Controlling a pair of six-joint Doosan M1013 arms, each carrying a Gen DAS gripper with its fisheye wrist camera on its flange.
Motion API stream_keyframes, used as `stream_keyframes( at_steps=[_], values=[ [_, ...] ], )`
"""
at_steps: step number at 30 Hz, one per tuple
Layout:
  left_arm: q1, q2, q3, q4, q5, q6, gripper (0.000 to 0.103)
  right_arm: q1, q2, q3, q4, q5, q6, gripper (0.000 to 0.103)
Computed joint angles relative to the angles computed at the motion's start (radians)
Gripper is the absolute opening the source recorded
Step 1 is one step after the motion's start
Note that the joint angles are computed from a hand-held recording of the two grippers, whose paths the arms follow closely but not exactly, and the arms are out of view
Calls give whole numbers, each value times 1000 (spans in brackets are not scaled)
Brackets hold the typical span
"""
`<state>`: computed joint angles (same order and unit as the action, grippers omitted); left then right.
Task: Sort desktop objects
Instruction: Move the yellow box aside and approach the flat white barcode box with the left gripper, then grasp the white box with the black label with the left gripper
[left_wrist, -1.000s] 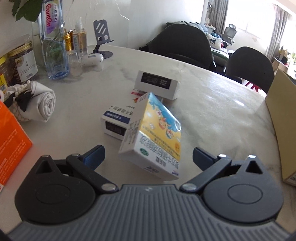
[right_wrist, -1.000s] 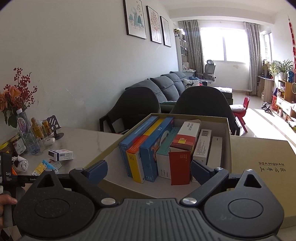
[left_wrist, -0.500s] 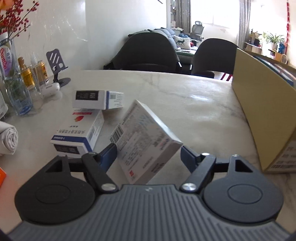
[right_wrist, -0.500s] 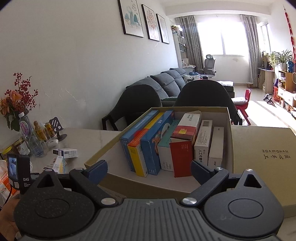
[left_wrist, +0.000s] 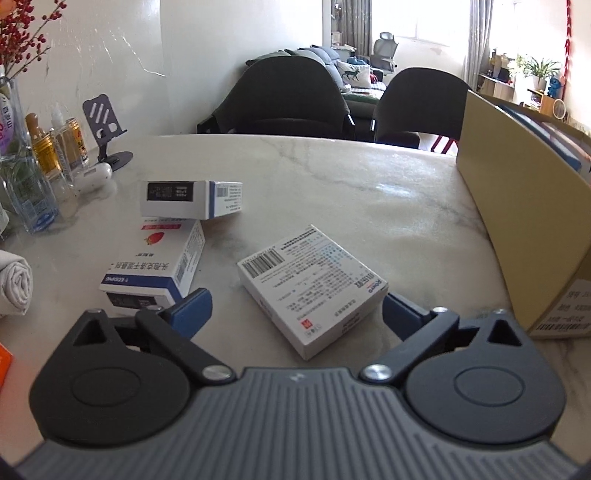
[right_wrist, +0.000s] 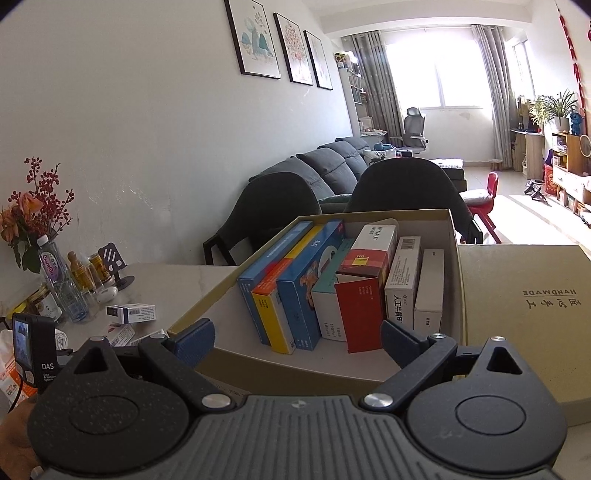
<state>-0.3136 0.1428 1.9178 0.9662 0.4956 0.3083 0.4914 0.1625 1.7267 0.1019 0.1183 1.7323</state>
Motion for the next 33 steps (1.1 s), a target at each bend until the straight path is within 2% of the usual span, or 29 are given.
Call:
stream_keyframes(
  at_steps=[4,10,12,16,20,22,25,31,33],
  values=[
    [42,30,-30,-261,-97,227,103,4,0,1,0,-14,-3,97],
    [9,18,-5,-338,-193,370,103,5,1,6,-5,-27,5,98],
    [-9,8,3,-213,-162,259,103,5,2,8,-8,-31,8,98],
    [-30,0,5,71,-1,-8,103,6,3,12,-13,-39,15,98],
    [-8,-2,-3,185,132,-152,103,6,4,15,-20,-47,24,98],
    [9,2,-11,213,159,-178,103,6,4,17,-24,-52,29,98],
    [33,25,-40,209,181,-142,103,7,5,20,-31,-58,38,98],
    [71,58,-77,159,158,-83,103,8,6,25,-52,-70,61,98],
    [77,68,-90,115,161,-54,100,8,6,27,-62,-74,72,98]
  ],
)
